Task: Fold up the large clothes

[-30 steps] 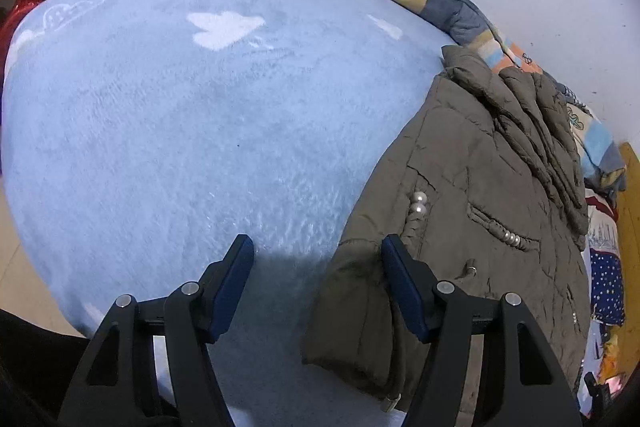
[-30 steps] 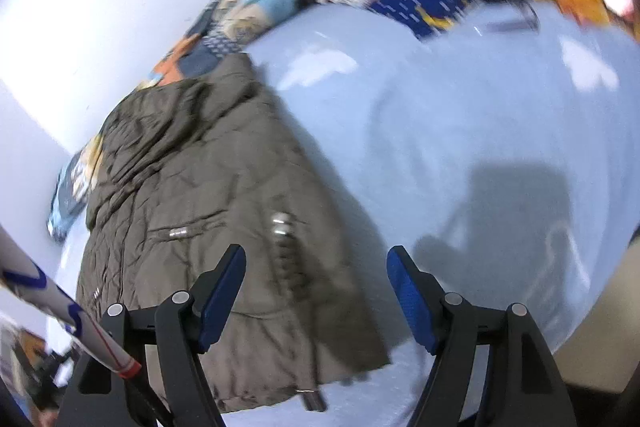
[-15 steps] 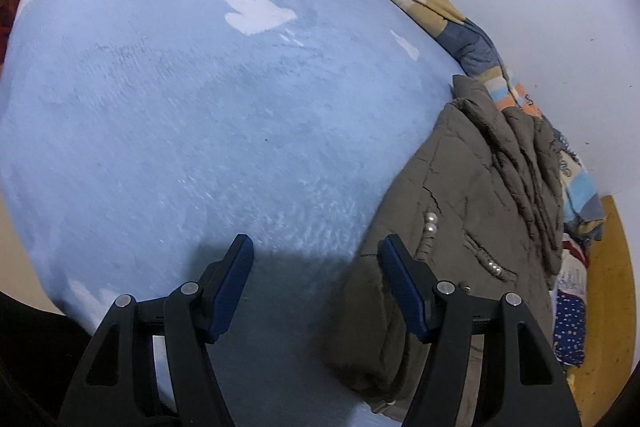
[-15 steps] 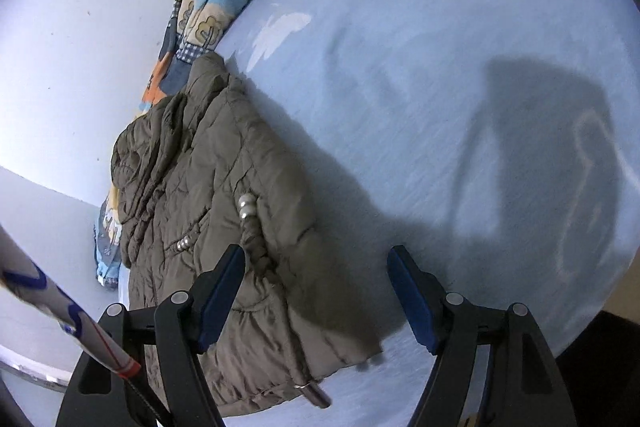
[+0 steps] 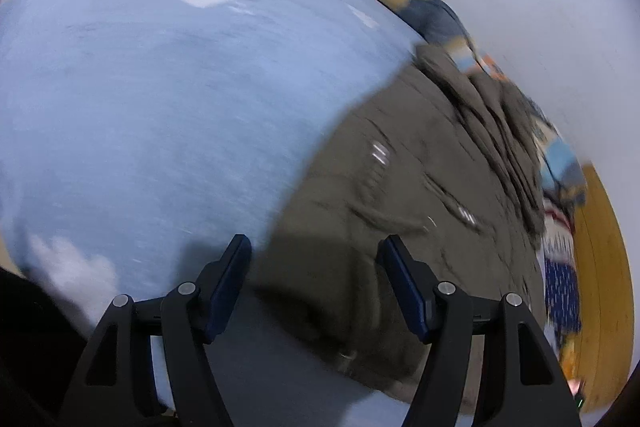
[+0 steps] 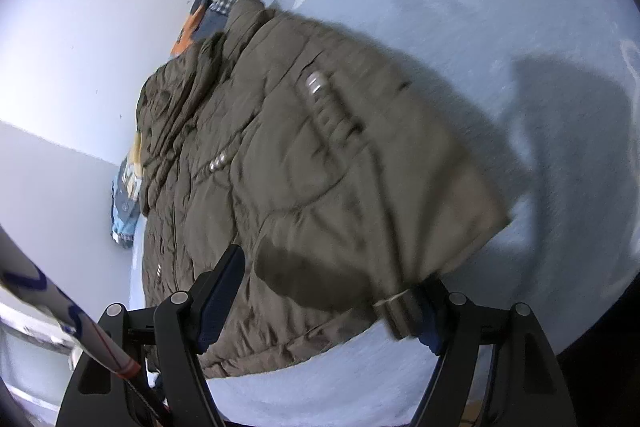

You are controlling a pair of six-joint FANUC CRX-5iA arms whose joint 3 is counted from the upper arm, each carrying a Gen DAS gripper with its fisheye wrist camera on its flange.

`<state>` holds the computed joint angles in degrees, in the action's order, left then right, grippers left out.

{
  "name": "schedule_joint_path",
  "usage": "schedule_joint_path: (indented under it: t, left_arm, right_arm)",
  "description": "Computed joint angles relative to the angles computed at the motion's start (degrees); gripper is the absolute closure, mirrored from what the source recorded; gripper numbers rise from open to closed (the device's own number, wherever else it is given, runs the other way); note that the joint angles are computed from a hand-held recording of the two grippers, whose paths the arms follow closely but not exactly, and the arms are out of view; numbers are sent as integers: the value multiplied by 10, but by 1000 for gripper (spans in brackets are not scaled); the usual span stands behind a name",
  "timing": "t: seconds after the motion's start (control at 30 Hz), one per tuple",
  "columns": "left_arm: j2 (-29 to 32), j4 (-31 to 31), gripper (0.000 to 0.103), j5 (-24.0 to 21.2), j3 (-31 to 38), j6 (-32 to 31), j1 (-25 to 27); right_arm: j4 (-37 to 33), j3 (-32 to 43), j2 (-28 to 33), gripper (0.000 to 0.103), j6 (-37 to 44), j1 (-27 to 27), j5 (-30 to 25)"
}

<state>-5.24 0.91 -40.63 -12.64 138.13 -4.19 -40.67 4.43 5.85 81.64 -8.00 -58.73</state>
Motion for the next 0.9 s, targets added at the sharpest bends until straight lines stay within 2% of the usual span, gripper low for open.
schedule_joint_path:
  t: [0.1,0.17,0.23,0.27,0.3,0.33,0.43,0.67,0.9]
  left_arm:
    - [25,-4,37,0,25,-41,-24]
    - [38,-21,36,-2,42,-39,-34]
    - [49,-55,36,-15,64,-26,-45]
    - [56,-79,36,-28,78,-15,-53]
    - [61,-102,37,-41,91,-7,-62]
    - [71,-129,38,-59,109,-2,-73]
    - [93,-178,39,-97,146,4,-96]
    - [139,-302,38,-198,221,6,-163]
    - [148,-329,38,-215,233,8,-176]
  right_arm:
    - [5,-9,-9,23,10,20,13]
    - [-8,-10,-10,24,32,27,15]
    - [-3,-12,-12,31,38,36,29]
    - [-4,-12,-12,43,43,37,37]
    - [5,-14,-14,60,41,40,49]
    - [26,-16,-13,65,30,45,60]
    - [24,-8,0,65,24,39,45]
    - [38,-17,-1,64,36,49,61]
    - [78,-34,-13,63,37,74,92]
